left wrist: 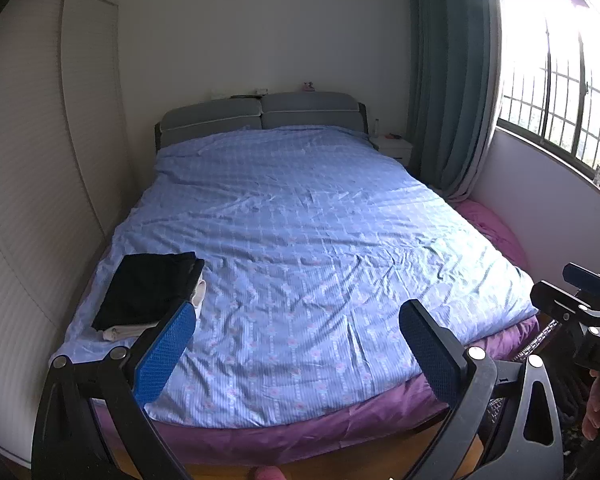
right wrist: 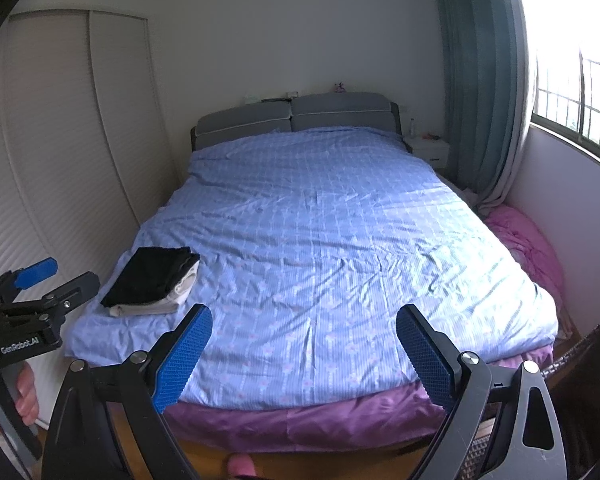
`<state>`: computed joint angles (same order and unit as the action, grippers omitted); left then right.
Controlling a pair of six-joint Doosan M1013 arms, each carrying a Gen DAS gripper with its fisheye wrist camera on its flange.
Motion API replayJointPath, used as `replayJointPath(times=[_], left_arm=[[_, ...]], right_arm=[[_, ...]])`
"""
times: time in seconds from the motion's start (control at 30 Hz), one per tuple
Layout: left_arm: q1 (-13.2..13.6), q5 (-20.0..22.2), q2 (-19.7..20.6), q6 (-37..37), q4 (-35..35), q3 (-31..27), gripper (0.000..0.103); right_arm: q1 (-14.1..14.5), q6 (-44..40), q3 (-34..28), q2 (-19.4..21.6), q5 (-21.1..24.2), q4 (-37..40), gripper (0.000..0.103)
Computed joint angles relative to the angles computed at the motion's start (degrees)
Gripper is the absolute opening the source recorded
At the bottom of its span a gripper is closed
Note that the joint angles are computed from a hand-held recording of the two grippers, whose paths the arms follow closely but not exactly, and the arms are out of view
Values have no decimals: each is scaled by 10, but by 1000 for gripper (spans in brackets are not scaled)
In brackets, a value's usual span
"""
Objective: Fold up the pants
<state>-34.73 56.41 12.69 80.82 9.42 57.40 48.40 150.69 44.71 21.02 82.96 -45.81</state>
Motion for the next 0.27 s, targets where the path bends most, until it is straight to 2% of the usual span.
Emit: replayJointPath(times=[0.27], left_arm=[[3, 2, 2, 1, -10, -3, 103]], right_arm=[[2, 0, -2, 1, 3, -4, 94]])
